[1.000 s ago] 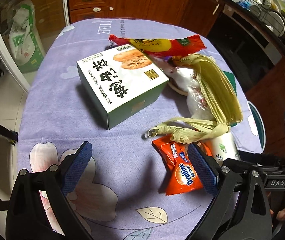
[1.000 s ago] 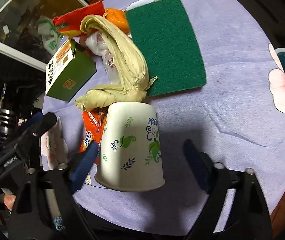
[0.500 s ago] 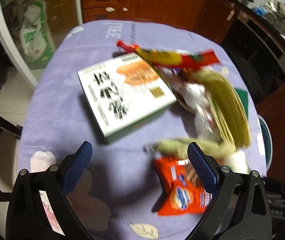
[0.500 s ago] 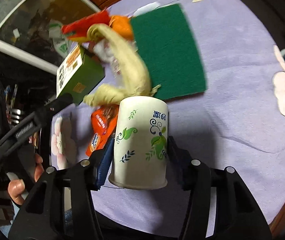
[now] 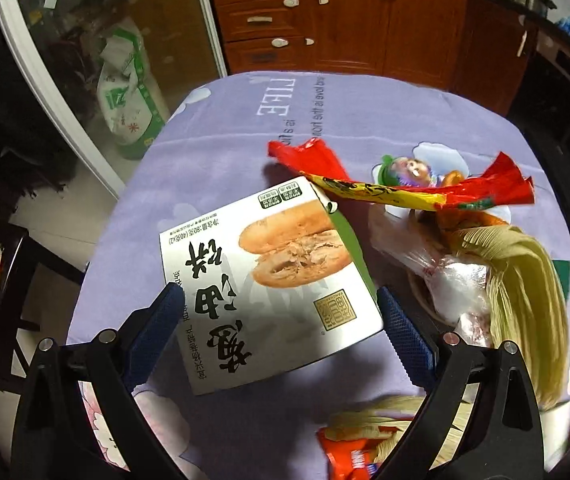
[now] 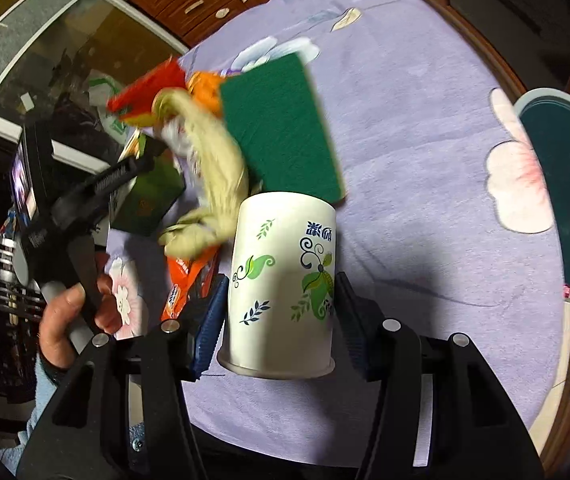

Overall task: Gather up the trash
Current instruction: 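Grasp the white floral paper cup with the right tool while the left tool grasps the snack box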

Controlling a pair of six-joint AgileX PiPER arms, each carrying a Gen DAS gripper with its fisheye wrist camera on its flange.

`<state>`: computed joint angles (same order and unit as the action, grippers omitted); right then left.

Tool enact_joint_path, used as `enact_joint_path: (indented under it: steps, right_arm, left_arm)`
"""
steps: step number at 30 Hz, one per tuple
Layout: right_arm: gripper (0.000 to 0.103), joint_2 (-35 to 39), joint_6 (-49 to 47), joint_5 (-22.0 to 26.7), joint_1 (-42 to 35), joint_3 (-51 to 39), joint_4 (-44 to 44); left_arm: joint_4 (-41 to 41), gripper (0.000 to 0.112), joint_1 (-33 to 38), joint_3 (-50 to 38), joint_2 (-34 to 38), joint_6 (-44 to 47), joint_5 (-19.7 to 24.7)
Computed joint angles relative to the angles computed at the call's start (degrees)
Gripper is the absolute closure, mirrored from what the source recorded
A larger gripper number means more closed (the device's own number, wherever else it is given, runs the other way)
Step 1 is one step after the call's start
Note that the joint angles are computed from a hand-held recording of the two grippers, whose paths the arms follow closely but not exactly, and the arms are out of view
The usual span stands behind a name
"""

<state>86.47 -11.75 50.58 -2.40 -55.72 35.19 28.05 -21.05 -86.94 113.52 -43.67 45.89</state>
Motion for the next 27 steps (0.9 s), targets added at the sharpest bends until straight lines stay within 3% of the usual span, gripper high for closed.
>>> enact_joint_path:
  steps: [7, 13, 20, 23, 27]
  right_arm:
    - [0.053, -3.14, 3.04, -0.55, 0.51, -2.54, -1.52]
    - [0.053, -0.42, 6.84, -1.20, 8.10, -8.96, -3.58]
    - [0.052, 6.30, 10.48, -1.62, 14.72, -15.89, -5.69]
    - [0.052, 7.47, 11.81, -1.53, 15.81, -17.17, -6.83]
    - [0.052, 8.03, 12.18, -1.49, 15.90, -17.22, -7.27]
  left_arm:
    - [-1.45, 0.012, 5.24, 11.64, -7.57, 1.89, -5.85]
    - [-5.90, 0.012, 10.44, 18.07, -13.46, 6.69, -8.63]
    - [-15.27, 0.012, 15.15, 15.69, -9.79, 14.73, -8.05]
    - [-21.14, 0.015, 16.70, 18.17, -10.38, 20.80, -12.59]
    - [-26.49, 0.017, 16.71, 21.27, -12.65, 29.18, -15.33]
